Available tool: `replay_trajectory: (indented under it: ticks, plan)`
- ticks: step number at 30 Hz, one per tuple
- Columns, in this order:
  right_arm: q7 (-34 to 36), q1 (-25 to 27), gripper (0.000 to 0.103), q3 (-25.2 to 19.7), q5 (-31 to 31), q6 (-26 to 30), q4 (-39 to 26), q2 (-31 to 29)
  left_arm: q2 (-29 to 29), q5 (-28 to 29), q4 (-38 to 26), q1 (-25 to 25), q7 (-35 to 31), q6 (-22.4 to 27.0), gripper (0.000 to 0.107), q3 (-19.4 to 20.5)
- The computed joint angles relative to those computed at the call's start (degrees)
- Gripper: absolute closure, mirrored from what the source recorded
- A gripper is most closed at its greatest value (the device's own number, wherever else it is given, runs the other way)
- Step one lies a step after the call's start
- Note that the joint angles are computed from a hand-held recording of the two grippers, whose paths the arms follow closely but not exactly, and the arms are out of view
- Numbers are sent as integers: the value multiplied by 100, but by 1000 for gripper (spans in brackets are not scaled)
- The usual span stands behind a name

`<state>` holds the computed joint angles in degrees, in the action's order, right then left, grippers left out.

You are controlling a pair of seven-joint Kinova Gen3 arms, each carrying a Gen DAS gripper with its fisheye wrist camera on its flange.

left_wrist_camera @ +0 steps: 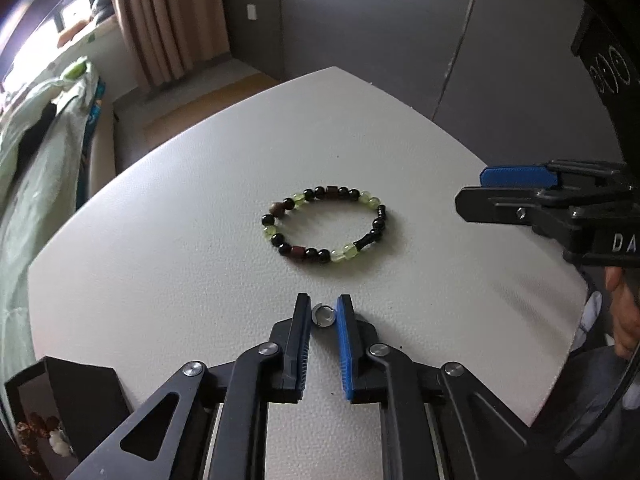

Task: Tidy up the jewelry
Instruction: 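Lower the left gripper onto the small silver ring and close on it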

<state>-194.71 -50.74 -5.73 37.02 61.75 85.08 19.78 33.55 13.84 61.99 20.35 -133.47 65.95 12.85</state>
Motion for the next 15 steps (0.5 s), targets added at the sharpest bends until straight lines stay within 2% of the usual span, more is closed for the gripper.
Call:
replay_trajectory:
  ticks: [6, 15]
  plan:
    - [153, 27, 48, 40, 35, -157, -169, 132, 13, 135, -158, -129, 195, 122, 94, -17]
    - [691, 69, 48, 216, -246, 132, -797, 550, -4, 486, -423, -452, 589, 138, 94, -26]
